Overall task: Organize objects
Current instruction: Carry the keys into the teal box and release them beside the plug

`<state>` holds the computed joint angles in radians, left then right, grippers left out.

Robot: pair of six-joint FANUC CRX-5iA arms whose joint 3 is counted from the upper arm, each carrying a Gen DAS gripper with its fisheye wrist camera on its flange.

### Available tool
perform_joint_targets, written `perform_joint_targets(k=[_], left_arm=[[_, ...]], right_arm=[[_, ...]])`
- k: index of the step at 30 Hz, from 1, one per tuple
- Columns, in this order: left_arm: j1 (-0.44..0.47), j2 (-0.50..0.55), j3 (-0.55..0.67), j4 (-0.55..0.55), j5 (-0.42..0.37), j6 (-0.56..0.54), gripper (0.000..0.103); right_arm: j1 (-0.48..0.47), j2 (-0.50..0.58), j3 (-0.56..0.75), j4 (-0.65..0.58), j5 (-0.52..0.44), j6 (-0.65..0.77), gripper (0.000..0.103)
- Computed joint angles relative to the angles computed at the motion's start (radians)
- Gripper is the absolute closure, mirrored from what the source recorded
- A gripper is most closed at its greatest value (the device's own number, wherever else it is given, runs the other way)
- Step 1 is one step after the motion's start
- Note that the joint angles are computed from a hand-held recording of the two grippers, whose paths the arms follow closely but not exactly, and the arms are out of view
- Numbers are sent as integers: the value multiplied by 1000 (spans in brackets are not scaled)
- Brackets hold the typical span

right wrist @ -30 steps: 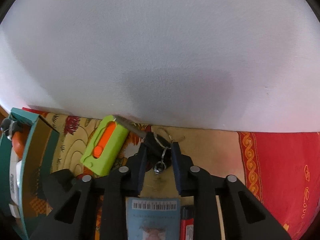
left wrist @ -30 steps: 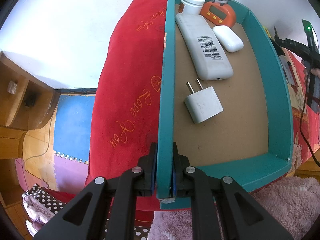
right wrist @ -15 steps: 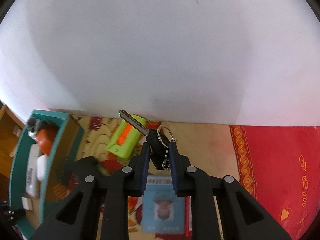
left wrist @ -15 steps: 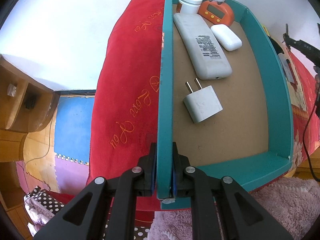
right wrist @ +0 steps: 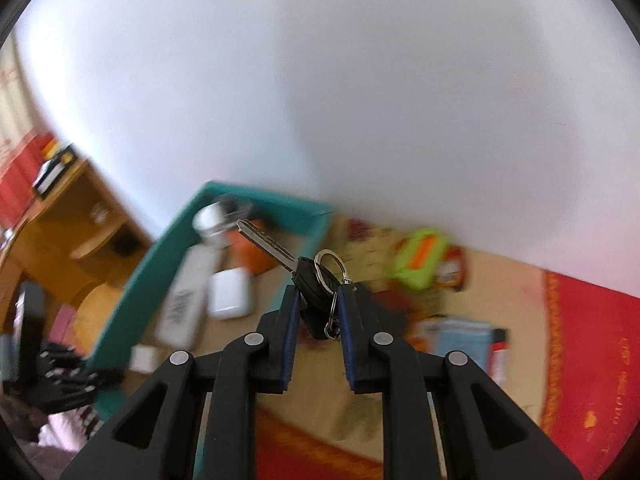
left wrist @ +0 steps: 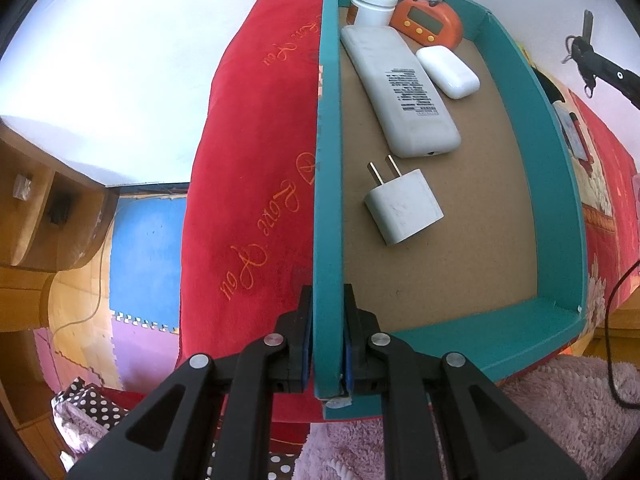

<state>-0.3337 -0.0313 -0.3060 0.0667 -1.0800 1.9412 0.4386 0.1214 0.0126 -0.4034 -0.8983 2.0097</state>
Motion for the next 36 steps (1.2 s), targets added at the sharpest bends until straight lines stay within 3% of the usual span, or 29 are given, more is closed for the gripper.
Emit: perform_joint_targets(k=[6,13,30,36], left_arm=[[-2,0,6,2,-5,-4,93],[-2,-4,3,7,-2,-15,93],[1,-6,-7,20,8,-35,92],[0,-5,-6,21,9,-36,92]], right_arm=[[70,-26,-35,-52,-106,58,83],[160,-28,-84,-17,-143,77,83],[294,-16,-173,164,-110,-14,83],[287,-6,-167,146,-130,-1,83]])
